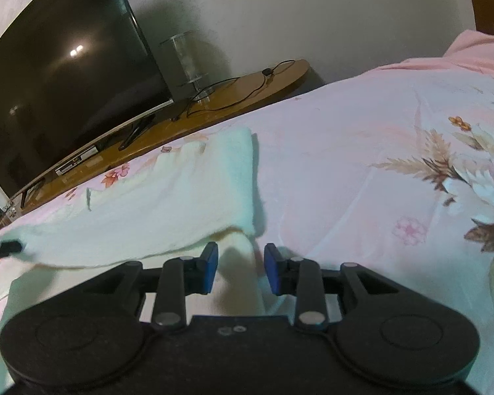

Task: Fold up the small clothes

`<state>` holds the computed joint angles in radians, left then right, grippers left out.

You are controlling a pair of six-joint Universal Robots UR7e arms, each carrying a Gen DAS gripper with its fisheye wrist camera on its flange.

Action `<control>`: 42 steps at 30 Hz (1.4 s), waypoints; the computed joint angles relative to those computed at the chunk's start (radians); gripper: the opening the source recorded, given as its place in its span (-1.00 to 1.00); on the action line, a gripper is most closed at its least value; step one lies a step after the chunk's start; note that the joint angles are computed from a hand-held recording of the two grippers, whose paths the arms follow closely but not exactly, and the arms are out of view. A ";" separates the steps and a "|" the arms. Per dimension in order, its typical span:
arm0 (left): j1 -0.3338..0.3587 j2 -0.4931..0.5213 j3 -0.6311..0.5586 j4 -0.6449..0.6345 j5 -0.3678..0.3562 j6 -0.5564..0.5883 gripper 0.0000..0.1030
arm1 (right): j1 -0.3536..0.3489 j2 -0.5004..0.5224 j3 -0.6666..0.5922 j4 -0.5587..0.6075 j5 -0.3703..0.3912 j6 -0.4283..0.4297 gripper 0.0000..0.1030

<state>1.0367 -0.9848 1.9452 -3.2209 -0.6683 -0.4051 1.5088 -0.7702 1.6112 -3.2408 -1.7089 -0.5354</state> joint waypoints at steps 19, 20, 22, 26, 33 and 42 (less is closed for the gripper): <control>0.015 0.049 0.025 -0.107 0.017 0.012 -0.94 | -0.011 0.005 -0.044 0.031 0.073 -0.021 -0.47; 0.015 0.051 0.024 -0.109 0.018 0.013 -0.94 | -0.012 0.014 -0.055 0.045 0.065 -0.028 -0.59; 0.015 0.051 0.023 -0.110 0.017 0.018 -0.94 | -0.008 0.032 -0.079 0.083 0.020 -0.042 -0.70; 0.021 0.041 0.030 -0.114 -0.001 0.009 -0.94 | -0.017 0.022 -0.063 0.079 0.043 -0.029 -0.72; -0.002 0.060 0.036 -0.173 0.039 0.038 -0.94 | -0.025 0.012 -0.058 0.088 0.052 -0.032 -0.78; 0.013 0.025 0.056 -0.150 -0.008 0.037 -0.88 | -0.021 0.027 -0.111 0.062 0.111 -0.006 -0.47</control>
<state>1.0499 -0.9603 2.0015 -3.3712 -0.6760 -0.3682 1.4875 -0.7432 1.4997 -3.1785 -1.5981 -0.5409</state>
